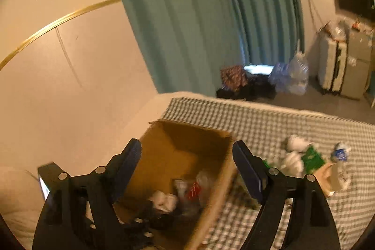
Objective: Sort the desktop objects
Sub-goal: 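Move both grippers back over the remaining items, then grasp the green medicine box with the left gripper while the right grasps a white card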
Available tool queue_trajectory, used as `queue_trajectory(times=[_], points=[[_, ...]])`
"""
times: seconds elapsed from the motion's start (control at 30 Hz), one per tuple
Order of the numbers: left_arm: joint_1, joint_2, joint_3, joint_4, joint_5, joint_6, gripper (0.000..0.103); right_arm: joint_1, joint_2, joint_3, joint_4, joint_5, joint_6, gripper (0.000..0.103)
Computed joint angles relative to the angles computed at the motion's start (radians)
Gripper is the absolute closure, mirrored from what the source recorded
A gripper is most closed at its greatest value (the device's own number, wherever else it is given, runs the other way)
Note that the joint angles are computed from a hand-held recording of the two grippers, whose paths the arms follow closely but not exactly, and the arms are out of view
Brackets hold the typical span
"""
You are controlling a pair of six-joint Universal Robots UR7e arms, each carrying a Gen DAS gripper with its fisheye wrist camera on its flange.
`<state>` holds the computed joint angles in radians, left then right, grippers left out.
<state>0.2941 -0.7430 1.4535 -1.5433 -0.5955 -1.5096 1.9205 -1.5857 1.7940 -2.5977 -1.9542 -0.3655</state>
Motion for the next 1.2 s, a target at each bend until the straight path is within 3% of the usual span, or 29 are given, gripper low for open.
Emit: queue_trajectory(times=[0.3,0.47,0.57,0.67,0.8,0.93,1.07,1.2], points=[[-0.059,0.145,-0.153,-0.164,0.028,0.209,0.000,-0.104,-0.213,0.048,-0.006,-0.048,-0.064,0.023],[-0.070,0.271,-0.256,-0.272,0.024,0.291,0.000,-0.222,-0.317,0.067,0.016,-0.039,-0.077,0.022],[-0.063,0.328,-0.301,-0.303,-0.002,0.270,0.000,-0.301,-0.361,0.096,0.009,-0.051,-0.117,0.022],[-0.053,0.378,-0.323,-0.363,-0.031,0.276,0.000,-0.398,-0.391,0.125,0.008,-0.004,-0.148,0.022],[-0.029,0.448,-0.405,-0.277,-0.044,0.239,0.000,-0.520,-0.398,0.140,0.031,0.093,-0.140,0.022],[0.005,0.498,-0.469,-0.205,-0.036,0.156,0.000,-0.594,-0.375,0.150,0.018,0.140,-0.171,0.022],[0.031,0.542,-0.517,-0.193,-0.028,0.148,0.000,-0.627,-0.310,0.122,0.014,0.160,-0.165,0.022],[0.062,0.590,-0.597,-0.102,-0.015,0.096,0.000,-0.649,-0.235,0.076,0.005,0.174,-0.158,0.022]])
